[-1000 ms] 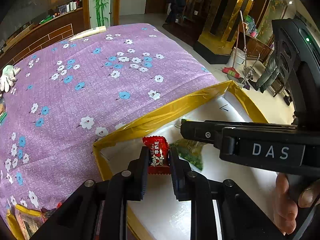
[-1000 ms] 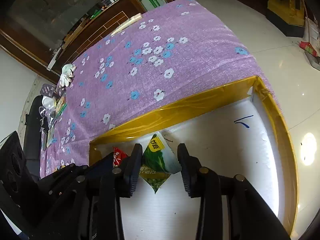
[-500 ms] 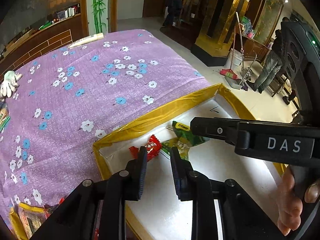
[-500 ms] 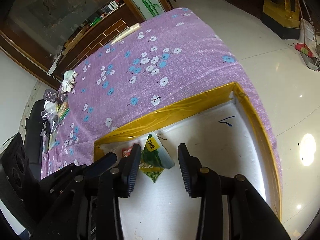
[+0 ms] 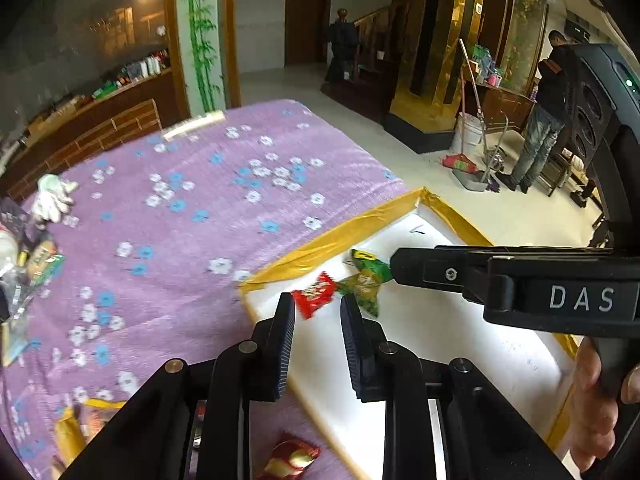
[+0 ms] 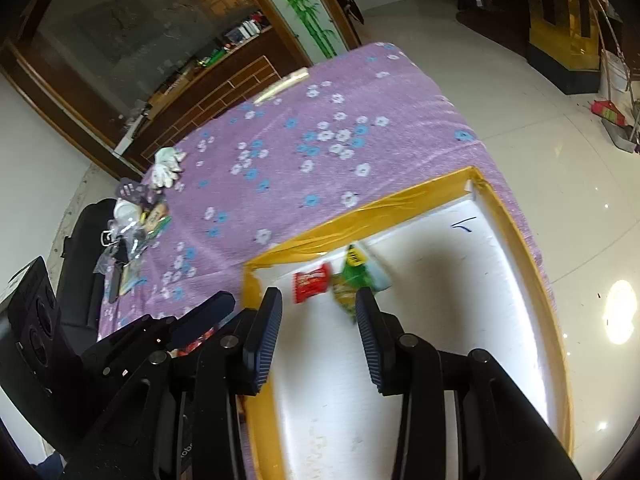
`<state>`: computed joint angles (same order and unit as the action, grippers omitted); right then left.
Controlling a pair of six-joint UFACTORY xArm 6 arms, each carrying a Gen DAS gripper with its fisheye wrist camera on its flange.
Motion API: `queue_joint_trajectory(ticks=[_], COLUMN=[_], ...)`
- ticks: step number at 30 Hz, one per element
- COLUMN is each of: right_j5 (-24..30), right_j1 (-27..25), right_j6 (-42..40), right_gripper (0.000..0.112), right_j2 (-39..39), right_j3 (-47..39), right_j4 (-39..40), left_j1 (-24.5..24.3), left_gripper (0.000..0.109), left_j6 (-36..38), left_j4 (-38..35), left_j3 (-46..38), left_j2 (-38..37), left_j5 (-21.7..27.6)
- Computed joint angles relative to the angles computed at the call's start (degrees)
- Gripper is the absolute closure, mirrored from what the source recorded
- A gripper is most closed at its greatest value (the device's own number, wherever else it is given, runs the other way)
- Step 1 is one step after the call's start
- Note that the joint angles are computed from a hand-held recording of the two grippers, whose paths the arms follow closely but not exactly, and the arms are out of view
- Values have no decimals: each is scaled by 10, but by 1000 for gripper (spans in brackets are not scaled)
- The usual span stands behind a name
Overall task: Organize snacks
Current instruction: 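Move both open grippers from the tray back to the snack pile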
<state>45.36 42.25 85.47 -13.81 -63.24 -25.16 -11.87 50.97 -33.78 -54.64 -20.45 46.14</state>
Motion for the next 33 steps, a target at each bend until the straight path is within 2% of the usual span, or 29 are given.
queue_joint_trajectory(ticks=[10, 25, 30, 33], right_j5=[14, 18, 10, 2], right_j1=[45, 85, 97, 108], right_j6=[-3, -70, -84, -93], right_gripper=[75, 75, 75, 75], right_j2=[78, 224, 257, 269], right_j3=[-98, -260, -291, -295], right_j4=[-9, 32, 50, 69], left_j1=[75, 183, 245, 307], left_gripper=[85, 85, 84, 84], left_j6=[46, 97, 118, 103], left_j4=[-22, -22, -28, -19], left_j3=[1, 5, 9, 2], left_j2=[-29, -31, -27, -14], left_j5=[18, 4, 27, 74])
